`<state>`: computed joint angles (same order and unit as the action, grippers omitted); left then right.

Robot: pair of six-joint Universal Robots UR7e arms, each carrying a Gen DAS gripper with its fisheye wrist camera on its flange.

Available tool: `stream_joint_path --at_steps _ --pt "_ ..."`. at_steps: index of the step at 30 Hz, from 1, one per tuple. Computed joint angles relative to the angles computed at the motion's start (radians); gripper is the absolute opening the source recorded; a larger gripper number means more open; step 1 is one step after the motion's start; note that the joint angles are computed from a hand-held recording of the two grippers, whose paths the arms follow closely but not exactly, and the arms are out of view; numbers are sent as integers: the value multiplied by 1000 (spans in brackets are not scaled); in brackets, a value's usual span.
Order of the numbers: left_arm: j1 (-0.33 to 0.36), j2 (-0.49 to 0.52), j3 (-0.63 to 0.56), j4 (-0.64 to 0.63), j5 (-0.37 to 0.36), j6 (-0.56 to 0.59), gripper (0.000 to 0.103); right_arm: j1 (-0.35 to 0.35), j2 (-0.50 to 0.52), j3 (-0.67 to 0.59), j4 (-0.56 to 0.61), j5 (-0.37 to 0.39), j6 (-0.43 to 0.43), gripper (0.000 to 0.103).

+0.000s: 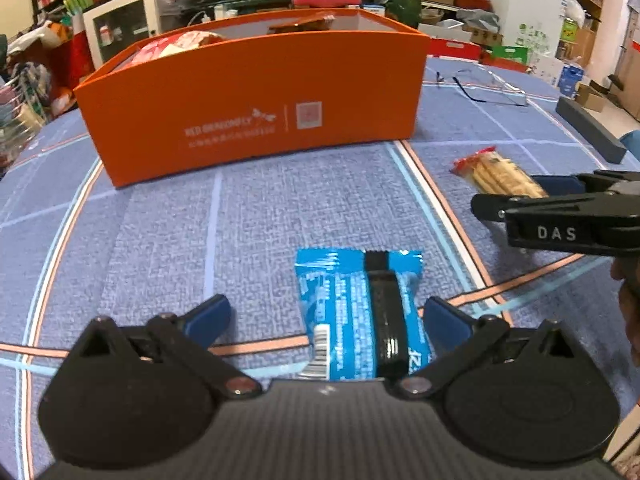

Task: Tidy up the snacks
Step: 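Grasp the blue wafer bar with the left tool while the right tool grasps the clear bread packet, then carry the blue wafer bar and bread packet over the box and release both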

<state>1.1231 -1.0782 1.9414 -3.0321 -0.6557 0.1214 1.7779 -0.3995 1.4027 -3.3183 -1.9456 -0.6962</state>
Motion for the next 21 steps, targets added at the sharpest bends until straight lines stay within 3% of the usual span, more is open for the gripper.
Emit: stream_joint_path --at_steps 7,10,12,14,16,21 --pt "1 3 12 -47 -5 28 102 2 3 0 1 2 -4 62" --pt "4 0 24 -77 -16 53 102 4 3 -2 9 -2 -3 56" --pt "2 -5 35 -99 -24 67 95 6 0 2 8 -2 -4 38" --pt "1 -13 45 -119 -45 85 70 8 -1 2 12 0 0 26" --pt "-6 -16 49 -128 -44 100 56 8 -2 4 16 4 3 22" --pt "-2 -49 53 -72 -86 61 49 4 -15 15 35 24 17 21"
